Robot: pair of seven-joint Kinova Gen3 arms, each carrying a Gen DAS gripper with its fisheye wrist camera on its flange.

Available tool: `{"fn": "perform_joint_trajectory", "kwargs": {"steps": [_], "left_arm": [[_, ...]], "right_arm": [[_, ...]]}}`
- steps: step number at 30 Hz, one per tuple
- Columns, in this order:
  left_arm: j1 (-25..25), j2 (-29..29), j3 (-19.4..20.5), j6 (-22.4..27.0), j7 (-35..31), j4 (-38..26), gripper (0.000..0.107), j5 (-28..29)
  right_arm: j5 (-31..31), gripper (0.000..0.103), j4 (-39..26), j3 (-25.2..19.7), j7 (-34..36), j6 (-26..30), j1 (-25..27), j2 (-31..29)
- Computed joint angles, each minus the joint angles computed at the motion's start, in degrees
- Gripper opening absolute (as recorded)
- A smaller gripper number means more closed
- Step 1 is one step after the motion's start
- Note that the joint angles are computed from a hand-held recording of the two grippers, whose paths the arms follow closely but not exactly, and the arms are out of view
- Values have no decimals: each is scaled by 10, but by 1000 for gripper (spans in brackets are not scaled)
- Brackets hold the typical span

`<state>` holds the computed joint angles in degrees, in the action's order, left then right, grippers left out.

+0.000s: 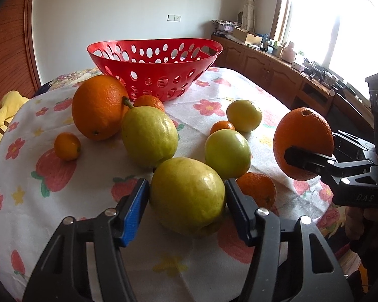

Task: Organize fruits
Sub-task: 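Grasp a yellow pear with the left tool while the right tool lifts the orange, then lower the orange into the red basket and open the right tool while the left tool carries the pear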

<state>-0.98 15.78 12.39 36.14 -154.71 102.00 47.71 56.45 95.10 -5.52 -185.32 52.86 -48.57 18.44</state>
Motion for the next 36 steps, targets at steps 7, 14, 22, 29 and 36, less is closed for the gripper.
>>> {"fn": "perform_joint_trajectory", "kwargs": {"steps": [7,14,22,29,36], "left_arm": [[-11,-7,-2,10,-17,6,60,19],[-21,-18,-11,30,-46,7,60,53],[-28,-35,-32,66,-64,-18,60,87],[-28,-27,-38,71,-51,-70,60,88],[-26,-2,-31,72,-9,-131,60,60]], "right_arm": [[1,85,1,0,-1,-1,0,0],[3,85,0,-1,-2,-1,0,-1],[14,85,-6,-3,9,0,3,-16],[26,85,-46,-3,59,9,15,-19],[20,85,-109,10,131,-3,35,-6]]}}
